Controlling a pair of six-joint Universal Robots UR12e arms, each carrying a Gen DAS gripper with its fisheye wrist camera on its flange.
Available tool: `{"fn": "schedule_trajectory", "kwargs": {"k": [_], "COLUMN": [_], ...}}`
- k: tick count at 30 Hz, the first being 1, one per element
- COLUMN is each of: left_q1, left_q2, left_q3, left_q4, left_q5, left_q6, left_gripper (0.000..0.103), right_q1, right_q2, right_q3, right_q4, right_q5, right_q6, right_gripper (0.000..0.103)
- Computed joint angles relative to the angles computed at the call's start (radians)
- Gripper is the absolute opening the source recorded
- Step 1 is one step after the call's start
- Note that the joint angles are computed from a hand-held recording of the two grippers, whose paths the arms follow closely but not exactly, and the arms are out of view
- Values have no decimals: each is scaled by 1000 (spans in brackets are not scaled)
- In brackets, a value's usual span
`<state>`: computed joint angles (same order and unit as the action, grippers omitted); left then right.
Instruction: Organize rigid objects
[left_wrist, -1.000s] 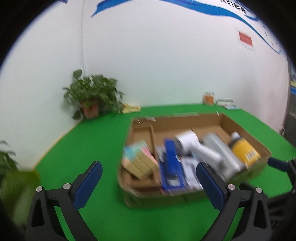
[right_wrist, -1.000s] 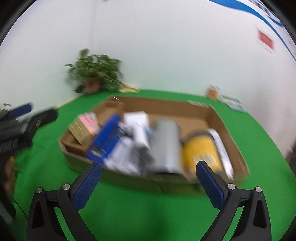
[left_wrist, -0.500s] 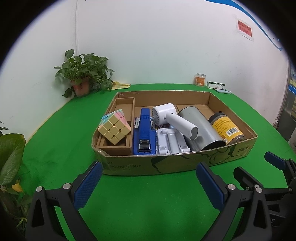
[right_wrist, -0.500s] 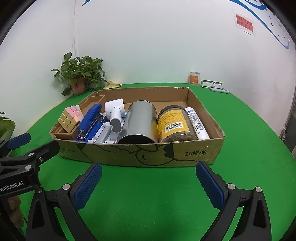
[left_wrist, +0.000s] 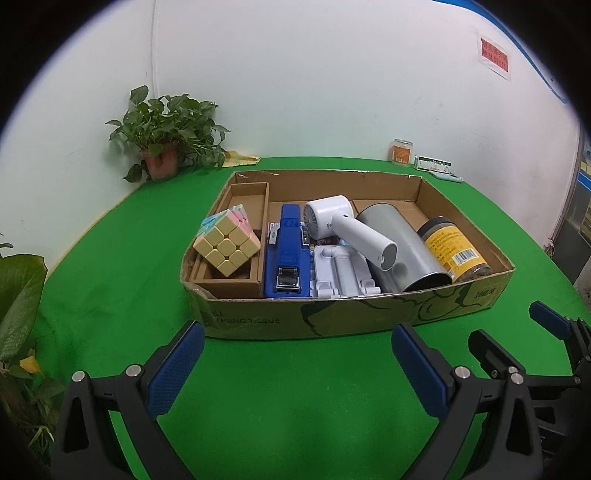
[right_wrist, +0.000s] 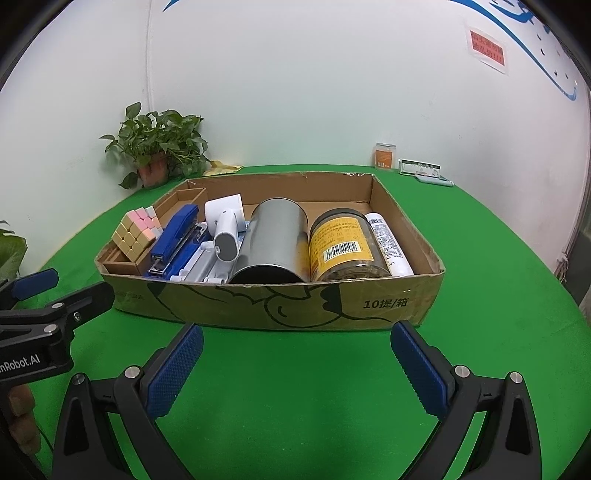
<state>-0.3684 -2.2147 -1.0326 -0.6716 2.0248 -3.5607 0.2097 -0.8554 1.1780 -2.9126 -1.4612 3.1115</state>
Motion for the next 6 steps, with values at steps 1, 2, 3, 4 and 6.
{"fn": "schedule_trajectory", "kwargs": {"k": [1,2,3,4,6], "left_q1": [1,1,0,1,3], "left_q2": [0,2,1,1,0], "left_q3": [-2,-9,-8,-9,-11], "left_q4": [4,20,23,23,26], "left_q5": [-2,-4,1,-1,-10], "left_q6": [2,7,4,1,-3], "left_gripper": [101,101,101,101,101], "right_q1": [-1,0,1,2,2], "right_q2": [0,0,1,1,3], "right_q3": [-1,-1,-2,-2,-3], "right_q4": [2,3,5,4,8], "right_q5": [4,1,-1,-2,-3], "right_q6": [0,1,0,-1,0], "right_gripper": [102,102,102,102,102]}}
